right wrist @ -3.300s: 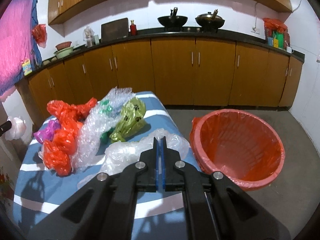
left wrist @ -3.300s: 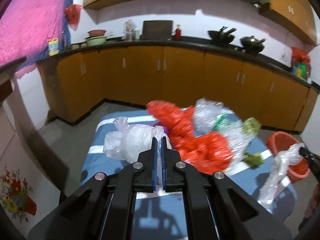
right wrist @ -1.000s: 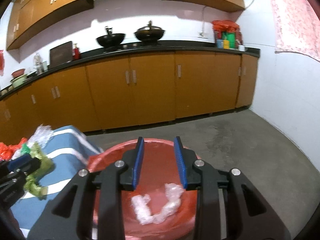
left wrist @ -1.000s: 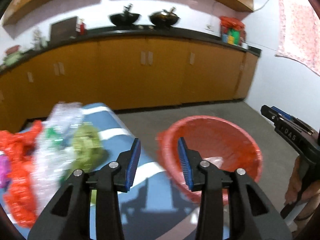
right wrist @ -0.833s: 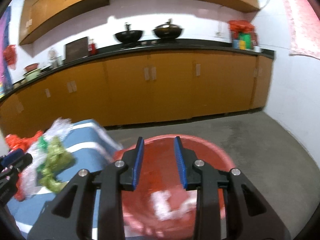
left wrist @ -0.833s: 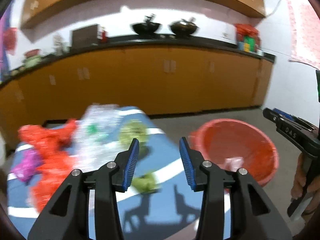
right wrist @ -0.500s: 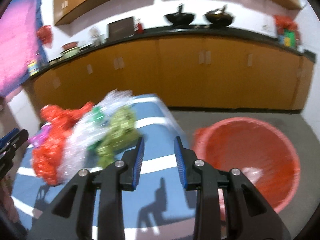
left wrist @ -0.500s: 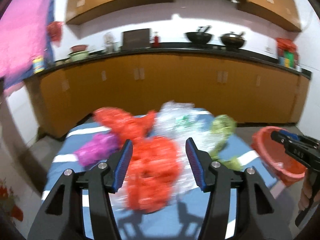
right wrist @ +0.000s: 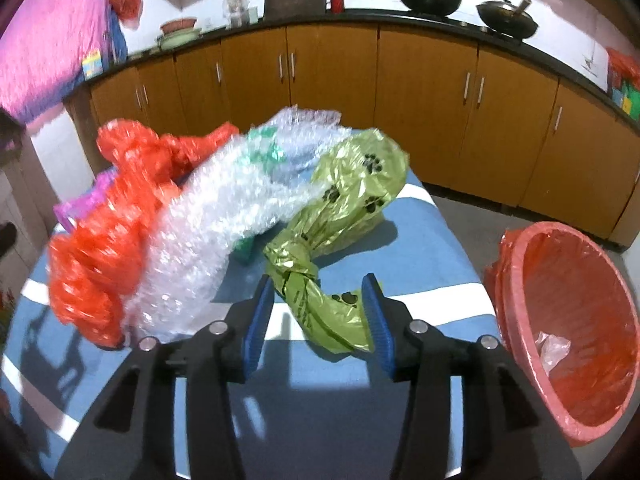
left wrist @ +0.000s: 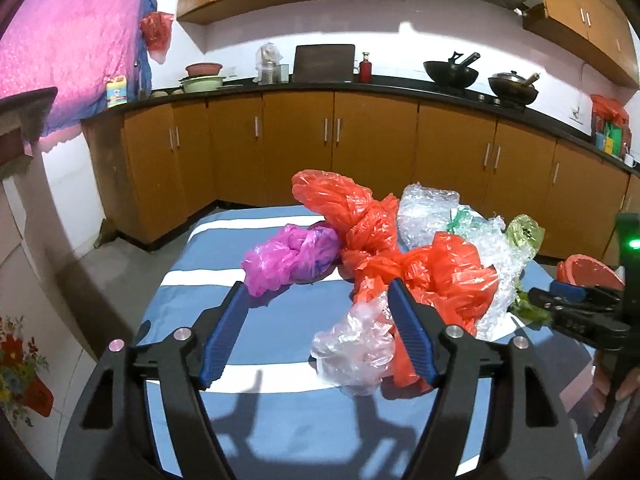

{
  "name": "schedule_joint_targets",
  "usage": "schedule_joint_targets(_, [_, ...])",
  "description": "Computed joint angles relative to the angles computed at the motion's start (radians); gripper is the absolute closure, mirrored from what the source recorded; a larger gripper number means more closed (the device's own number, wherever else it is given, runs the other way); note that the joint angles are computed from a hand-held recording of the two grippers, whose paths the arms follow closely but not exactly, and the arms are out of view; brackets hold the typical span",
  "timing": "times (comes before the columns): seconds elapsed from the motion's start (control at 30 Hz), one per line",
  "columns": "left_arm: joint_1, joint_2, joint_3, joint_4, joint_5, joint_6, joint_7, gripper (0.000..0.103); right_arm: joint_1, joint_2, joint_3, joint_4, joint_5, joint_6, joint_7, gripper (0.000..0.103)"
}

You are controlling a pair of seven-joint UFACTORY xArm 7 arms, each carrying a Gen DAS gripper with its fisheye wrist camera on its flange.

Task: Collect trash
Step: 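Return both tools to the table and grasp the green paw-print bag with the right gripper, then grasp the red plastic bag with the left gripper while the right gripper holds the green bag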

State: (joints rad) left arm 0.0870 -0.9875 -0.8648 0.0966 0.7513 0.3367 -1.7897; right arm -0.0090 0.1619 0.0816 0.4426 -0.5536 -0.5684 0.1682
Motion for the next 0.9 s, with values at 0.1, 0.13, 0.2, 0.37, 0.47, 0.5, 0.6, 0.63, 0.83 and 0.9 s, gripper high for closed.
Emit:
schedule_joint_targets(0.1, [0.025, -0.001, -0.016, 0.002, 0.015, -0.039, -0.005, 0.028, 0.070, 0.022, -0.006, 0.001, 0.153, 0.022, -0.119, 0.057])
schedule_joint_targets(0.13, [0.040, -0.002, -0.026, 0.003, 0.019, -0.057, -0.007, 0.027, 0.068, 0.026, 0.000, 0.014, 0.155, 0.054, -0.116, 0.071])
schedule_joint_targets(0.2, [0.078, 0.001, -0.050, 0.011, 0.022, -0.097, -0.007, 0.026, 0.074, 0.032, 0.006, 0.032, 0.181, 0.100, -0.125, 0.091])
schedule_joint_targets(0.37, [0.161, 0.007, -0.121, 0.036, -0.007, -0.174, 0.018, 0.026, 0.040, 0.030, 0.021, 0.019, 0.177, 0.070, -0.107, 0.100])
schedule_joint_targets(0.47, [0.199, 0.009, -0.158, 0.049, -0.036, -0.211, 0.036, 0.026, -0.002, 0.014, 0.017, -0.001, 0.115, 0.027, -0.060, 0.100])
schedule_joint_targets(0.5, [0.213, 0.010, -0.169, 0.055, -0.045, -0.225, 0.044, 0.026, -0.011, 0.005, 0.010, -0.010, 0.103, 0.011, -0.051, 0.100])
schedule_joint_targets(0.6, [0.255, 0.019, -0.206, 0.075, -0.073, -0.261, 0.067, 0.026, -0.021, -0.018, -0.010, -0.029, 0.088, -0.013, -0.036, 0.100])
schedule_joint_targets(0.63, [0.268, 0.026, -0.219, 0.083, -0.084, -0.268, 0.076, 0.026, -0.034, -0.027, -0.015, -0.032, 0.059, -0.016, -0.013, 0.100])
schedule_joint_targets(0.83, [0.368, 0.080, -0.276, 0.124, -0.148, -0.341, 0.133, 0.027, -0.080, -0.086, -0.057, -0.060, -0.082, -0.035, 0.088, 0.100])
schedule_joint_targets(0.9, [0.393, 0.084, -0.291, 0.140, -0.171, -0.357, 0.152, 0.027, -0.091, -0.100, -0.073, -0.065, -0.127, -0.041, 0.118, 0.100])
